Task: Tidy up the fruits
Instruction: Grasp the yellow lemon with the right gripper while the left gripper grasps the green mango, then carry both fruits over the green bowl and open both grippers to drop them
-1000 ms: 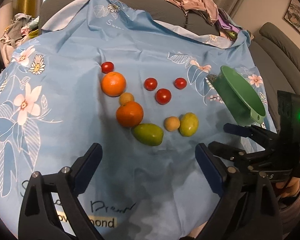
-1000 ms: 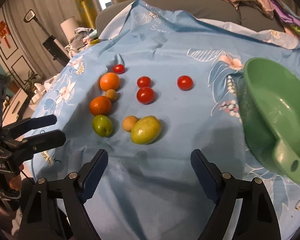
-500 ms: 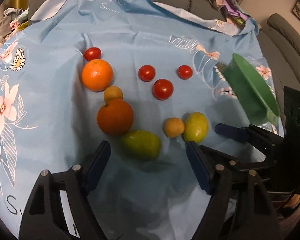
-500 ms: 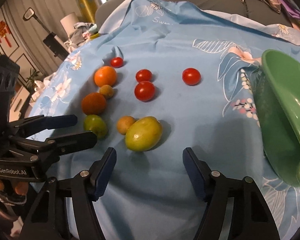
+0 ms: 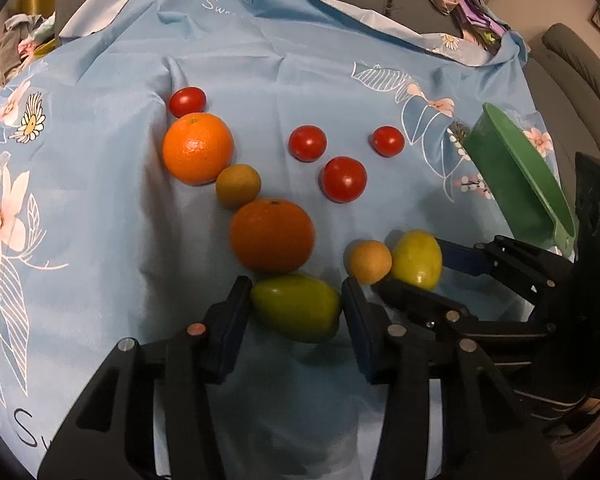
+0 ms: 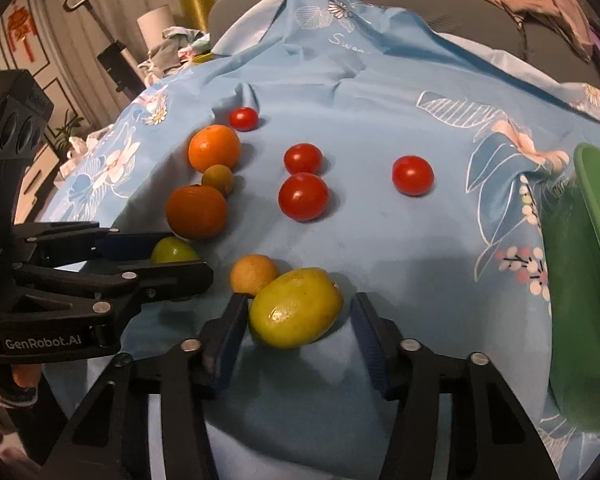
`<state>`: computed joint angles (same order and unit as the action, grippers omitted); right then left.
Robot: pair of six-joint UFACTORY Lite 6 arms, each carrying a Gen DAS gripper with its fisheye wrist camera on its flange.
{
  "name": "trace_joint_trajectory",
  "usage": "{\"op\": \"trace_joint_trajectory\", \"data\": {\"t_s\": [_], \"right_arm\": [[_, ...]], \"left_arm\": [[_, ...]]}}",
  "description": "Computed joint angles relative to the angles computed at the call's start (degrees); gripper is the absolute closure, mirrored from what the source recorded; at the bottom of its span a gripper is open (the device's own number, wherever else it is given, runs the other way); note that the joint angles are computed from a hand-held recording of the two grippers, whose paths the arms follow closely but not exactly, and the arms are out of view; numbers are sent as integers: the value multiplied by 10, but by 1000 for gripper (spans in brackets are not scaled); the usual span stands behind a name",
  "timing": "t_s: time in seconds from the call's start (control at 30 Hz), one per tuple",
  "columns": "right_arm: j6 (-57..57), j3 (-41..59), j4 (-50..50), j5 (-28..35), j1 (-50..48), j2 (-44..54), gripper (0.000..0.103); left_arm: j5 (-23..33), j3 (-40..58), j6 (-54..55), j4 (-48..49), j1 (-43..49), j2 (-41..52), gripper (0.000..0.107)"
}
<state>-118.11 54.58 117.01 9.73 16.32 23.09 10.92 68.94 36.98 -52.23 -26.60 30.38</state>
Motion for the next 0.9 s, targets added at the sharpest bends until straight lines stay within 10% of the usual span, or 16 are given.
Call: {"op": "trace_joint_trajectory", "data": {"t_s": [0.4,0.9], "right_arm": [[-66,-67,81,33,-25,-55,57],[-66,-157,99,50,-37,-210,57]], "left_arm": [[8,-66,223,-226,12,-54,62],[2,-83,129,-148,-33,-147,62]]}}
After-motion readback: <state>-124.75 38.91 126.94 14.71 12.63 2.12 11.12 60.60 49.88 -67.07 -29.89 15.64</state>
